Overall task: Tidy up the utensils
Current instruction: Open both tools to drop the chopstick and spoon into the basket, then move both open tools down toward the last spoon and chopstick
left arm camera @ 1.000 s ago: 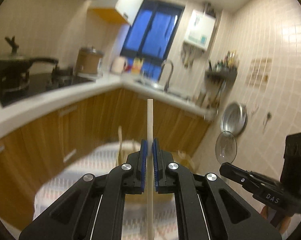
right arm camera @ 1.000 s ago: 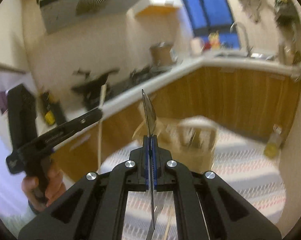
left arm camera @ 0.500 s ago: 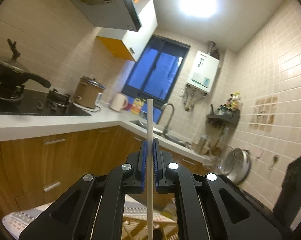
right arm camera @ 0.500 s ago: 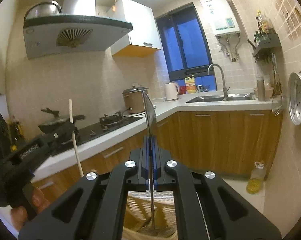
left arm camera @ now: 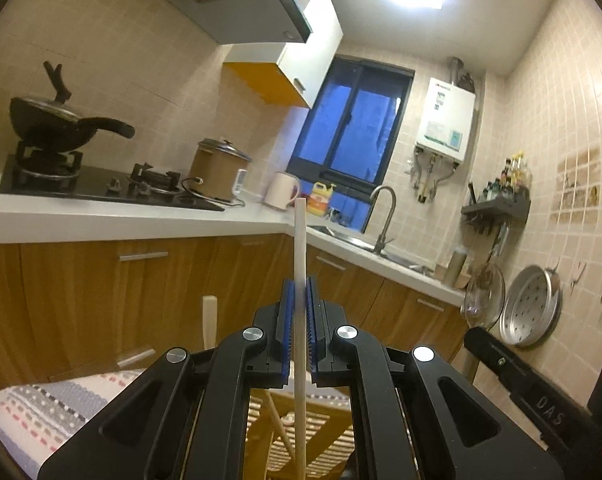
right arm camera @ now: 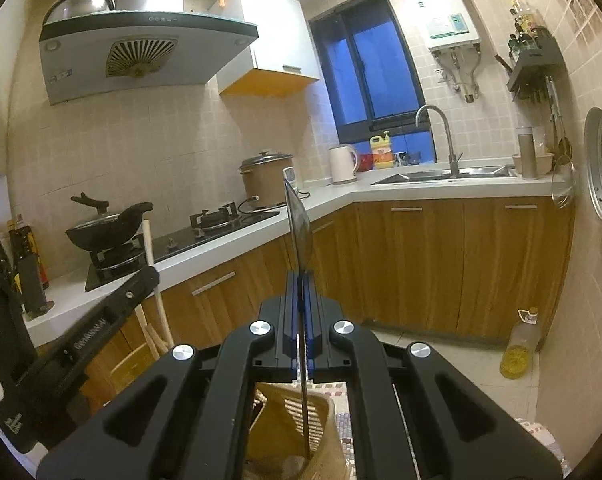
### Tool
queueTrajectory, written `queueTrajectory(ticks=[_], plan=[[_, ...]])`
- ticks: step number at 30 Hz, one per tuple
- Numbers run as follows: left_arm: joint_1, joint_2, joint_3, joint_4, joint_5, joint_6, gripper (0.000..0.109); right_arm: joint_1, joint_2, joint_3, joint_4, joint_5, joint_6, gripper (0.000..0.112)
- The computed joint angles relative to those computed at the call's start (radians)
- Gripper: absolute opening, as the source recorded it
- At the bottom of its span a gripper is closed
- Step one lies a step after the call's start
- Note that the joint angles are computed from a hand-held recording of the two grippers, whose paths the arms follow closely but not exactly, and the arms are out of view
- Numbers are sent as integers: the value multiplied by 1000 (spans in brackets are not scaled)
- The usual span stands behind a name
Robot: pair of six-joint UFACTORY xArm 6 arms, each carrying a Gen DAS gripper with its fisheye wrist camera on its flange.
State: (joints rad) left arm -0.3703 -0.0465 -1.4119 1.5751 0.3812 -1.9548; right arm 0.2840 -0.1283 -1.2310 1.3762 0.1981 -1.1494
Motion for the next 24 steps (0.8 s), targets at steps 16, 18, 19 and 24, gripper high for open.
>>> queueTrajectory(ticks=[16, 18, 19, 24], plan=[[-3, -247, 230, -157, -50, 202, 31, -13, -270, 227, -180, 21, 157, 35], [0, -295, 271, -202, -66, 241, 35, -22, -326, 272, -234, 41, 226, 35], [-1, -325, 299, -241, -67, 277, 35, -21, -342, 286, -268, 40, 261, 35], [-10, -441, 409, -383, -72, 429, 35, -19, -448, 398, -452, 23, 450, 47]])
